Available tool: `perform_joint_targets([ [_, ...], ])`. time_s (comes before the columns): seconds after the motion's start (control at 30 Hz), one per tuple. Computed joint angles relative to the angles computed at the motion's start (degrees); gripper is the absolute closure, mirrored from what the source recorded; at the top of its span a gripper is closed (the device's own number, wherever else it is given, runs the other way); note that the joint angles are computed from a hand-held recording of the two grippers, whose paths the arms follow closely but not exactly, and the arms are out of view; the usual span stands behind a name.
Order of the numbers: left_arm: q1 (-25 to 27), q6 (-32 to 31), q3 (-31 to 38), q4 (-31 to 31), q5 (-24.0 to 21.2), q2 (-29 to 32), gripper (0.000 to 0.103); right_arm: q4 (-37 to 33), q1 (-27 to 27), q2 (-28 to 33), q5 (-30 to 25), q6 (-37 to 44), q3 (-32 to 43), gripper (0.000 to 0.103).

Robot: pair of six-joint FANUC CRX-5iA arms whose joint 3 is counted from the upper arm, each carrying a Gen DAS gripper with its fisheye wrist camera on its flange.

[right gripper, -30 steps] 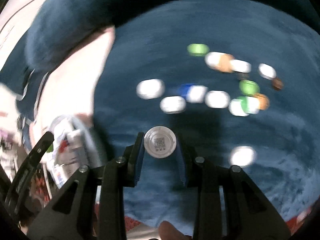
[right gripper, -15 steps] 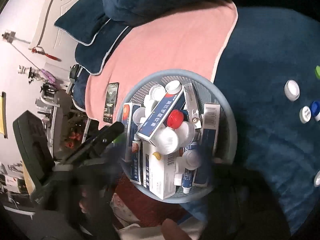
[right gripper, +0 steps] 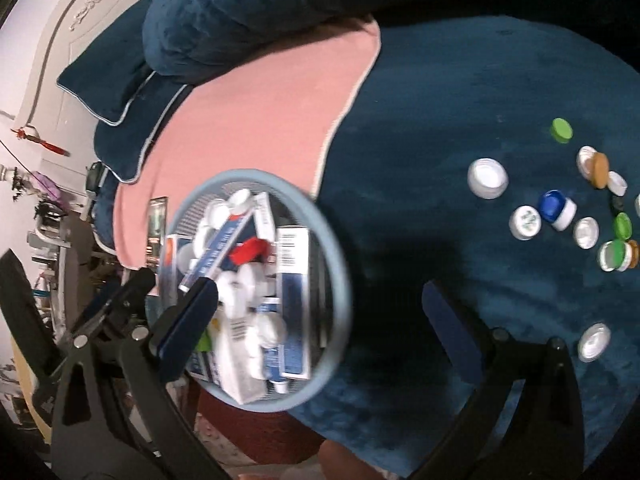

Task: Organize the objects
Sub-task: 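Bring both open tools back over the remaining caps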

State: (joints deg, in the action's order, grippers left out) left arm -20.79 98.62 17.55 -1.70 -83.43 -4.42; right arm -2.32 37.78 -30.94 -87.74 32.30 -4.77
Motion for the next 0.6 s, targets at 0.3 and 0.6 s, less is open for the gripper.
perform_joint_targets([
  [0.3,-5.39,1.19,2.86,-1.03,-0.27,3.11,0.001,-0.78,-5.33,-2.27,-3.85,3.72,-1.25,0.0],
  [0.6,-14.01,3.59,7.53,-0.06,0.06,9.22,0.001,-3.14,-16.41,-4.11,-7.58,8.98,-2.99,0.0],
])
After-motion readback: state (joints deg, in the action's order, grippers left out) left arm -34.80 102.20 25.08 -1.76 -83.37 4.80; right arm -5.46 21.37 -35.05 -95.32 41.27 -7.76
